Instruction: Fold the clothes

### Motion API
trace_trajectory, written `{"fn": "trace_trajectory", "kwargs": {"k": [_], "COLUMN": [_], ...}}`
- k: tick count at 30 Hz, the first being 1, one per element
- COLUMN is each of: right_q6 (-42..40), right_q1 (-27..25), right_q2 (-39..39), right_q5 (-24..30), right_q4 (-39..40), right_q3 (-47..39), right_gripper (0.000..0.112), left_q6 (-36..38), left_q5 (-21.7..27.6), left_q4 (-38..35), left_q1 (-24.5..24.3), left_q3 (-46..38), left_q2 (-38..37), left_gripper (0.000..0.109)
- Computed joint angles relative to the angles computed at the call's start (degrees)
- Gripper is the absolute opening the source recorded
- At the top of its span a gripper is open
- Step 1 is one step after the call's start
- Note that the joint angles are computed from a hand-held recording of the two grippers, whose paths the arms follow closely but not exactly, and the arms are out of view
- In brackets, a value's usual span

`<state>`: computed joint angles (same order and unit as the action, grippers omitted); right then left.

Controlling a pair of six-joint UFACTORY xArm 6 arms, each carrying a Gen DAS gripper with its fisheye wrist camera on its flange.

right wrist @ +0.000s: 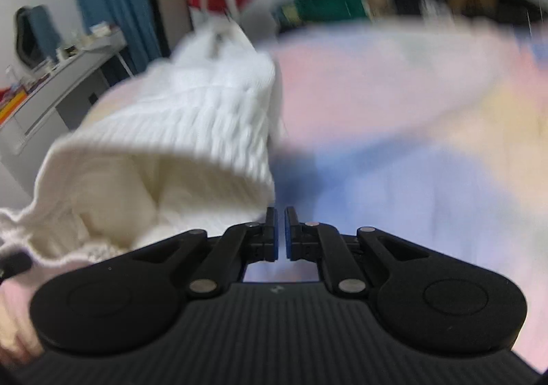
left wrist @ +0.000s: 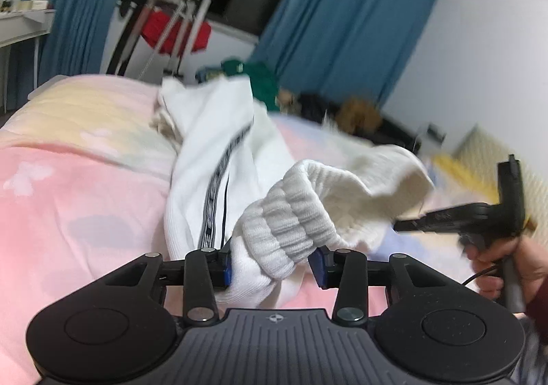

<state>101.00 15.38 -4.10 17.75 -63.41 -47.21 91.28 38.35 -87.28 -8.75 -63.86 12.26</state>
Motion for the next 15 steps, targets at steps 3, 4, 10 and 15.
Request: {"fn": "trace_trajectory", "kwargs": {"k": [3, 4, 10, 15], "right_q6": [9.76, 14.02, 12.70, 11.06], "right_q1": [-3.11, -3.74, 1.46, 3.71], "right_q2": [-2.00, -2.52, -5.42, -6.64], "right_q5": [-9.10, -10.80, 1.43, 6.94], "right_q4": [-2.83, -5.48, -8.11, -9.24], "right_q3": [5.57, 6.50, 7.22, 9.31], "right_gripper": [0.009, 0.009, 0.027, 0.052], "left_q6": [-0.61, 0.50, 10.49, 17.58], "left_q5": [-3.77, -5.35, -14.33, -15.29], "left_q4": [1.71, 1.41, -2.37, -5.84], "left_q1": [-2.16, -3.02, -8.54, -11.34], "left_q3": [2.36, 3.41, 7.46, 11.38], "left_q2": [-1.61, -2.42, -5.08, -8.28], "left_gripper": [0.045, 0.048, 0.065, 0.078]}}
